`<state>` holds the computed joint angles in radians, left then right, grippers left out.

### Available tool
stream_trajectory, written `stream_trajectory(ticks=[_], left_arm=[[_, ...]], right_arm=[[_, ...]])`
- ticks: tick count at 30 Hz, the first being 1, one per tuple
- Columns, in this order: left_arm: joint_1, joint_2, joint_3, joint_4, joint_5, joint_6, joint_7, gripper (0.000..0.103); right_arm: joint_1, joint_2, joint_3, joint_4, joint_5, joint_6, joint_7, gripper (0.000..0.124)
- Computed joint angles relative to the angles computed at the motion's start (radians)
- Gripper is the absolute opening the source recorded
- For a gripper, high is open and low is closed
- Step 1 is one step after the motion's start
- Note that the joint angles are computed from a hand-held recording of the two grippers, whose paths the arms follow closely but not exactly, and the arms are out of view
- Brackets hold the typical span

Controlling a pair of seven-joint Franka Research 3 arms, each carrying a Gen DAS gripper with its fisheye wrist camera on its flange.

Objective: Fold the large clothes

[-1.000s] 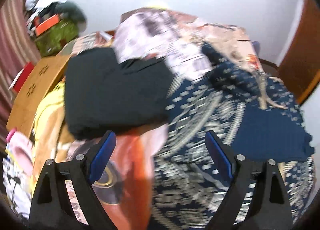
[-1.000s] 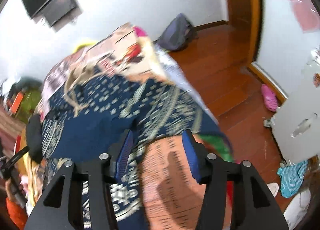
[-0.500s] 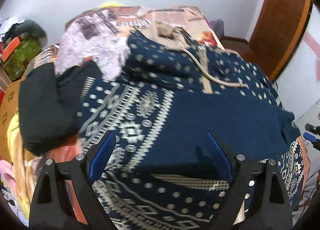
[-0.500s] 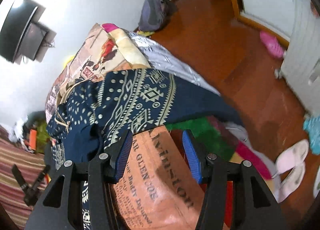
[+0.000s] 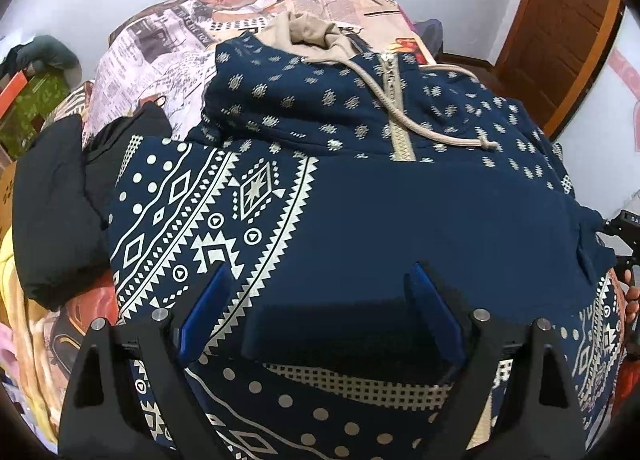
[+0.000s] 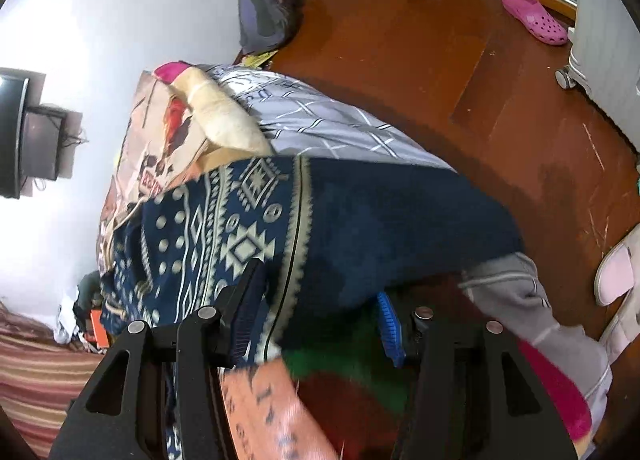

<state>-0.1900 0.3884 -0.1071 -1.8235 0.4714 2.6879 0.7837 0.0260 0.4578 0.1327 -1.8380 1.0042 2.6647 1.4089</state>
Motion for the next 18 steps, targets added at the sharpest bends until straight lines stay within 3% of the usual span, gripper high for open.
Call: stream_trajectory(ticks=[8,12,15,18], left_arm=[[0.004,-0.021,0.009,-0.033,0.007,0.003,-0.026,0.09],[0.011,-0.054,0.014,-0.073,0.02,0.021,-0.05,0.09],[0.015,-0.077,0.018,-0.098,0.034,0.036,-0.073,0.09],[0.014,-0.098,0.023,-0.117,0.061,0.046,-0.1,0.09]], right_arm=[[0.065,0.022,-0.05,0.048,-0.208,0.082,0.135,0.046],[0.102,-0.022,-0.054,0.012,-0.312,0.216,0.123,0.026],[0.09,-0.059,-0.019,-0.012,-0.322,0.288,0.074,0.009],[0.101,-0.11,0.002,-0.044,-0.345,0.375,0.025,0.009]])
